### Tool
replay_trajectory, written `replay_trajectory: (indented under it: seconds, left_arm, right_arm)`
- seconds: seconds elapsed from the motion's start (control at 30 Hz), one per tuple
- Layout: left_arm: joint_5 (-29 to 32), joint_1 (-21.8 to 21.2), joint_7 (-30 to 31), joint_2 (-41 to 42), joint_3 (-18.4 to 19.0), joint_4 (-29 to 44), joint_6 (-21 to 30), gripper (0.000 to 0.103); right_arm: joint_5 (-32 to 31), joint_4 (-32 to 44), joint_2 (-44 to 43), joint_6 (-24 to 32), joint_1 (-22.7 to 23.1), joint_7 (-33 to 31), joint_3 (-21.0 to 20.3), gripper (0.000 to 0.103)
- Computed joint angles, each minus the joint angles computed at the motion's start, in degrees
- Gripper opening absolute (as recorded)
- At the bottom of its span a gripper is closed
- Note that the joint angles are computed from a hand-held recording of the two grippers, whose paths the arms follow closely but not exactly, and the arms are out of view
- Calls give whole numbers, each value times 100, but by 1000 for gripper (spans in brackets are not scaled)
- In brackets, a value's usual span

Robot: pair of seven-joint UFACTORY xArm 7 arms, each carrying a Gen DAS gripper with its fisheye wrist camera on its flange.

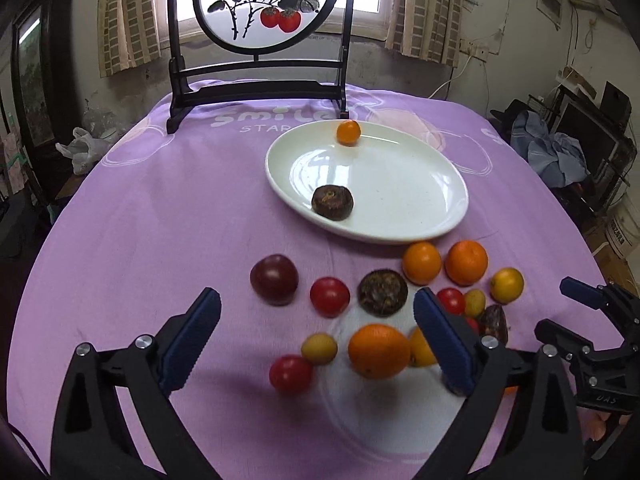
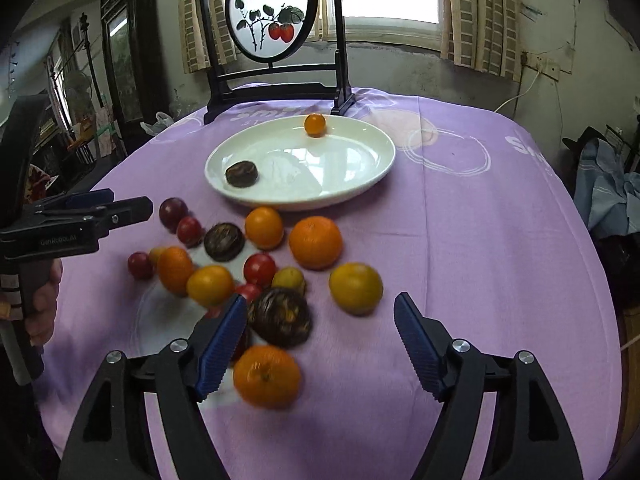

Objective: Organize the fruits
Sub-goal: 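Close the right tool around the tangerine, then close the left tool around the red tomato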

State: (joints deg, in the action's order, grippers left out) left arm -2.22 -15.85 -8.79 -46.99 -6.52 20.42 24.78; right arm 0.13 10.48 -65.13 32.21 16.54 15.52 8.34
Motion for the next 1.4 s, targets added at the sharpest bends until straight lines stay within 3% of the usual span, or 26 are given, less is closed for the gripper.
replay_trajectory:
  seconds: [0.2, 0.33, 0.47, 0.5, 0.6, 0.8, 0.87, 1.03, 1.07, 1.17, 1.4]
  left_arm:
    - [-60, -172, -36, -1034, 12, -645, 665, 96]
    - [-1, -157, -89, -1458, -60, -907, 976, 96]
    - [107, -138, -69, -1606, -102, -1024, 1101, 96]
    - [110, -147, -44, -1586, -72, -1028, 1109, 96]
    - [130, -94, -16, -1385, -47, -984, 1033, 96]
    - [172, 94, -139, -933, -45, -938, 711, 96]
    - [180, 120, -131, -688, -19, -840, 674, 92]
    - [158, 66, 39, -78, 56, -635, 492, 60]
    - [180, 102, 31, 8, 21, -630, 389, 60]
    - [283, 112, 100, 72, -30, -658, 116, 30]
    - [122, -147, 547, -435, 260, -685, 408, 28]
  right_arm:
    - [63, -272, -645, 828, 496, 338, 395, 78]
    - [-16, -244, -281, 821, 585, 591, 593, 78]
    - [-85, -200, 237, 467, 576, 754, 544, 77]
    - [-75, -199, 322, 415, 612, 746, 475, 76]
    - [-15, -251, 346, 226, 675, 693, 243, 43]
    - [379, -502, -1, 39, 843, 430, -283, 44]
    - [492, -557, -88, 19, 863, 361, -363, 44]
    - [633, -611, -220, -13, 877, 240, -381, 44]
    - [649, -616, -238, -12, 872, 223, -381, 44]
    - [685, -648, -320, -3, 848, 222, -351, 44]
    - [548, -587, -641, 191, 791, 346, -76, 44]
